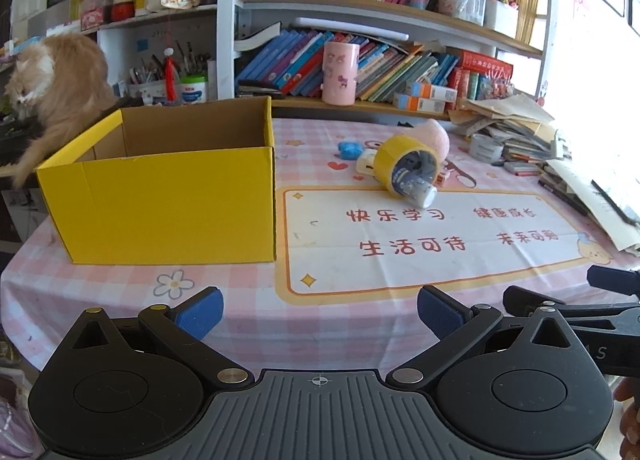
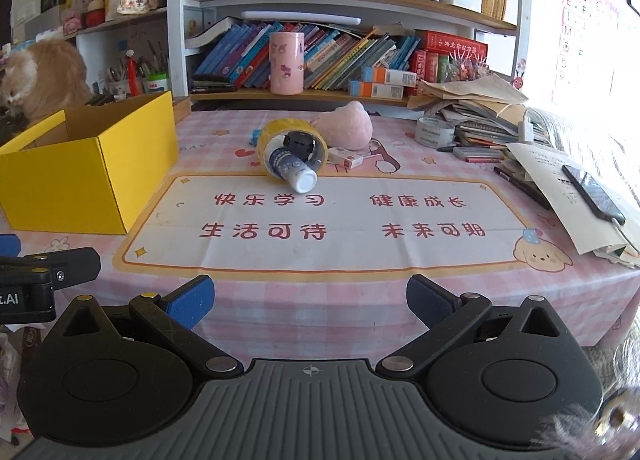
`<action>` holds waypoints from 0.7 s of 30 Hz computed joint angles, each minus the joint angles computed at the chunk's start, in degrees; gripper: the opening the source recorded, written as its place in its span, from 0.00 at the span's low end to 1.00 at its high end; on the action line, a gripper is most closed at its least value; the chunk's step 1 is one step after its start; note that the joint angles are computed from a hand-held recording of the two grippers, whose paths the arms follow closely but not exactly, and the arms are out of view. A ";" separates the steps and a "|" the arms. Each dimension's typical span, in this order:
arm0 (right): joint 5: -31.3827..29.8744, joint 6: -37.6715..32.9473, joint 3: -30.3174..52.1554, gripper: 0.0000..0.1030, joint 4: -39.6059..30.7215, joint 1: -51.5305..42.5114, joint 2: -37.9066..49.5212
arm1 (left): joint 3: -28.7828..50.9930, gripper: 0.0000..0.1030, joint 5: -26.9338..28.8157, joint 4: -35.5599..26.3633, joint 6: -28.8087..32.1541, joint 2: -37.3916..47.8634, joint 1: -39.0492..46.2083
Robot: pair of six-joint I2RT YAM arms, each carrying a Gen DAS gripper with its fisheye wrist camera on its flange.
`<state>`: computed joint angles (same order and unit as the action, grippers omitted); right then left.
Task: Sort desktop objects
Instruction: 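Move the left tool toward the yellow tape roll holding the spray bottle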
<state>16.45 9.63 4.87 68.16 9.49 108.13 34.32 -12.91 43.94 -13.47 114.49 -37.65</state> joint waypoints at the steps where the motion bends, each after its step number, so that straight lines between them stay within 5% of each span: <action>1: -0.59 -0.41 0.40 1.00 0.14 -0.63 0.39 | 0.42 1.00 0.04 -0.16 0.10 0.27 0.07; 21: -13.46 -10.40 14.59 1.00 -12.20 -14.22 2.05 | 18.84 1.00 2.95 -12.27 -2.30 8.48 -0.04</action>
<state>2.99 -0.77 19.46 55.96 -4.72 110.18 53.15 -9.97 31.67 -15.77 122.98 -37.68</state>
